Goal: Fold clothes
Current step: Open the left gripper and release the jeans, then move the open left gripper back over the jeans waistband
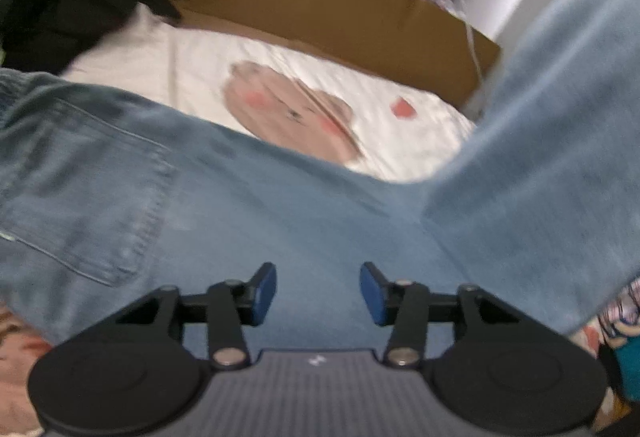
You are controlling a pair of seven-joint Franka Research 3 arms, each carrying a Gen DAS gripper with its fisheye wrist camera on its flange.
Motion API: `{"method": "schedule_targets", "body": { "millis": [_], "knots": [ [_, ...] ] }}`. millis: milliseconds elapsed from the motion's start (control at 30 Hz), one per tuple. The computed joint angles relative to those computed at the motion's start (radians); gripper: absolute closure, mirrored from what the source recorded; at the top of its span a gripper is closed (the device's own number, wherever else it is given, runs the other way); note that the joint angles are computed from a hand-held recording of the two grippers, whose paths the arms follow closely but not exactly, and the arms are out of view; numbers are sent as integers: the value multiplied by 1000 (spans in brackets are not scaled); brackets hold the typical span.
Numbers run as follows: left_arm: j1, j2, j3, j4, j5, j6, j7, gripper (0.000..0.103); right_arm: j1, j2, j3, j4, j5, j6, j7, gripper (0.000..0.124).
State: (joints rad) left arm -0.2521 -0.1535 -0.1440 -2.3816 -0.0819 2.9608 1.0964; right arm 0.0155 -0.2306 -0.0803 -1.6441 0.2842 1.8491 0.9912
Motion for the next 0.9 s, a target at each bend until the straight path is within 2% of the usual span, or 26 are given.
{"method": "schedule_targets", "body": {
  "millis": [233, 300, 567, 700, 800, 900],
  "knots": [
    [111, -42, -37, -40, 172, 46, -187, 49, 46, 6, 53, 10, -53, -2, 10, 121],
    [146, -49, -52, -45, 238, 57, -247, 42, 62, 10, 67, 7, -70, -1, 15, 121],
    [296, -83, -136, -56, 512, 77, -515, 27, 134, 65, 123, 38, -148, -2, 61, 121],
    [324, -103, -119, -75, 555, 114, -609, 25, 169, 99, 139, 47, -164, 3, 92, 121],
    [385, -128, -139, -93, 595, 134, -699, 24, 190, 116, 143, 37, -155, 17, 113, 121],
    [484, -158, -199, -109, 657, 143, -799, 24, 207, 127, 145, 16, -132, 39, 133, 121]
  ]
}}
